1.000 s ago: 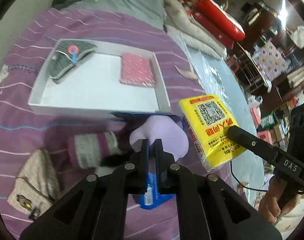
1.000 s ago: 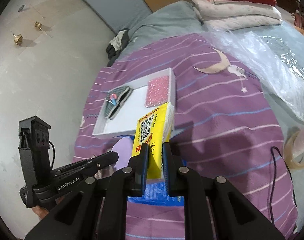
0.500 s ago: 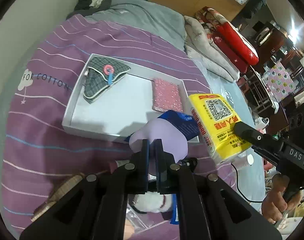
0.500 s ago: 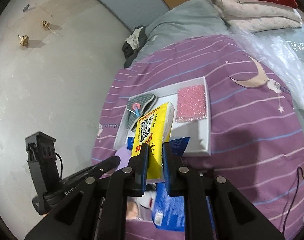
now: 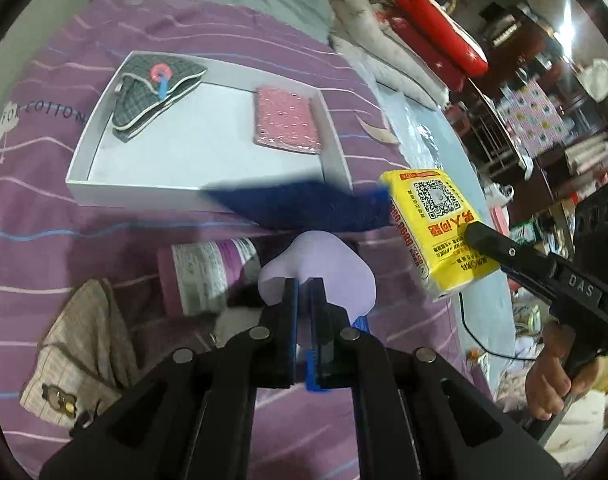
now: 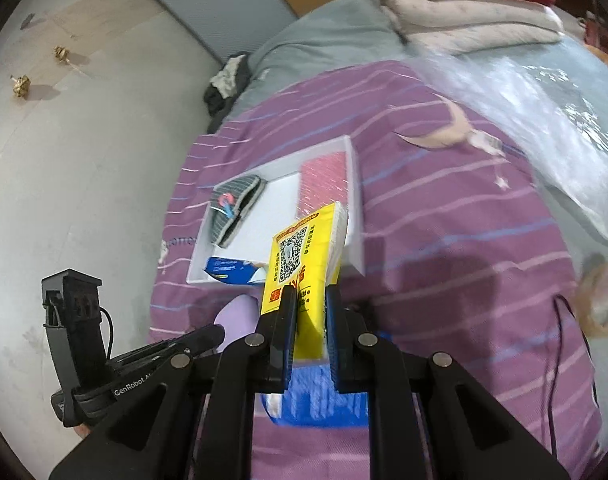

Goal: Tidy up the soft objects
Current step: 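Carry the yellow packet into the white box with the right gripper while the left gripper carries the lilac pad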

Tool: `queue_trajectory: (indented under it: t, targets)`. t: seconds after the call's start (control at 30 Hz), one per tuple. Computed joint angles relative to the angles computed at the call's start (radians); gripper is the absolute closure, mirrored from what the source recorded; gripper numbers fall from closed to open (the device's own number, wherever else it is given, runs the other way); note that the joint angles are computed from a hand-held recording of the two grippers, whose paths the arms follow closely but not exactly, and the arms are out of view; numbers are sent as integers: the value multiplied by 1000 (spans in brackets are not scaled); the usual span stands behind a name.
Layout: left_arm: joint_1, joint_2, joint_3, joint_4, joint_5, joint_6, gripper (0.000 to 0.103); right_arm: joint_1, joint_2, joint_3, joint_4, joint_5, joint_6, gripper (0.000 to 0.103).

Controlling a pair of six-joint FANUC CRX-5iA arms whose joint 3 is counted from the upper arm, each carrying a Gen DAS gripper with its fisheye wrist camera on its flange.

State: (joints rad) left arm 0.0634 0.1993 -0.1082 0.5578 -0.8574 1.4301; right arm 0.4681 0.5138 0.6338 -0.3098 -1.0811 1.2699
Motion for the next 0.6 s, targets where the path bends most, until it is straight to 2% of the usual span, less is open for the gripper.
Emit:
queue_trajectory:
  t: [0.23,0.43,0.6]
  targets:
    - [6,-94,9,-116,24,87,96,6,-61,-59,37,58,2,90]
    - [51,-175,-32,-163,71,149,96,18,-33,-13,30,42,18,90]
    - [86,-200,-56,-175,98,180,96,34,-16,19,25,34,41,90]
